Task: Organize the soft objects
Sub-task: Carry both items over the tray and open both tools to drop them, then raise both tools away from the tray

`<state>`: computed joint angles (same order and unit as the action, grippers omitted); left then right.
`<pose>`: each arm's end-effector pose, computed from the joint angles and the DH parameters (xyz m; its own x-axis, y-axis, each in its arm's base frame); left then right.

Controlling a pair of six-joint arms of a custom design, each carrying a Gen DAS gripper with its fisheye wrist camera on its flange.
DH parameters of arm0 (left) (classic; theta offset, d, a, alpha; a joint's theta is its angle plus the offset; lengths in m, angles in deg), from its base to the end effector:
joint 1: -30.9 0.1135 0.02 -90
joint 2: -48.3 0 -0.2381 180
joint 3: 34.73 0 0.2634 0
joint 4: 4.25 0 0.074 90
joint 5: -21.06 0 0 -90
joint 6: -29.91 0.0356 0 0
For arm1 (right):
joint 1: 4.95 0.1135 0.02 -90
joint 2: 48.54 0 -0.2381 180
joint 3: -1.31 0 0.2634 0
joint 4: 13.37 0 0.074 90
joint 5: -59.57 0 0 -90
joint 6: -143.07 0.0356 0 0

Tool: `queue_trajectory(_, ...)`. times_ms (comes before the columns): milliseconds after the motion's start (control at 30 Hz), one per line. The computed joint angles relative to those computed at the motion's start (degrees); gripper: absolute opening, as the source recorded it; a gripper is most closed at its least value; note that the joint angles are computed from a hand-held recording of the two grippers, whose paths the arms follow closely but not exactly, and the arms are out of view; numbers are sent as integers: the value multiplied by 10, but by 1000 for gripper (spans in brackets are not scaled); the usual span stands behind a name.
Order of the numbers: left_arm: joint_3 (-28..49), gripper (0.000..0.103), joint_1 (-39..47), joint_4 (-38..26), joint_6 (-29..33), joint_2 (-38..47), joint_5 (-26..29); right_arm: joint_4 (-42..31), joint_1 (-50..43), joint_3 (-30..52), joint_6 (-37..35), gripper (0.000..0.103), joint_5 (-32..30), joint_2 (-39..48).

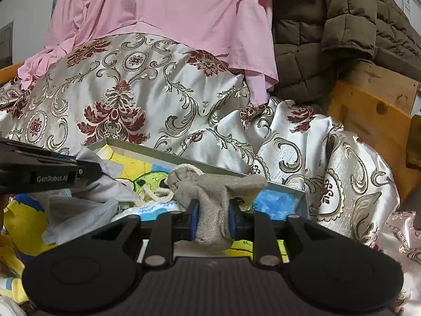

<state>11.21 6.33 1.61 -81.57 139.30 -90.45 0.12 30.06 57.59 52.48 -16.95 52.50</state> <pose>0.2721 -0.1101 0.0974 -0.5819 -0.1085 -0.8060 -0.0910 0.9935 -0.0681 0.2877 0.1914 0.1053 -0.4211 -0.3072 -0.8534 -0.3991 0.9077 -0.1298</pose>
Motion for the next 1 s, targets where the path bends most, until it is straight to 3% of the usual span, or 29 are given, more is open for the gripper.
queue_trajectory(200, -19, 18, -6, -5, -30, -19, -2, 21, -3, -31, 4, 41, -3, -18)
queue_trajectory(400, -49, 43, -17, -17, -50, -76, -17, 25, -4, -71, 14, 53, -11, -63)
queue_trajectory(633, -104, 59, -74, -78, -79, -207, -80, 14, 16, -153, 28, 69, 2, -188)
queue_trajectory(800, -141, 67, -163, -210, -147, -373, -172, -60, 52, -233, 49, 80, 29, -373)
queue_trajectory(933, -131, 75, -299, -393, -246, -494, -295, -205, 116, -285, 68, 87, 82, -602)
queue_trajectory(1000, -101, 80, -396, -517, -348, -512, -377, -303, 167, -296, 81, 90, 126, -723)
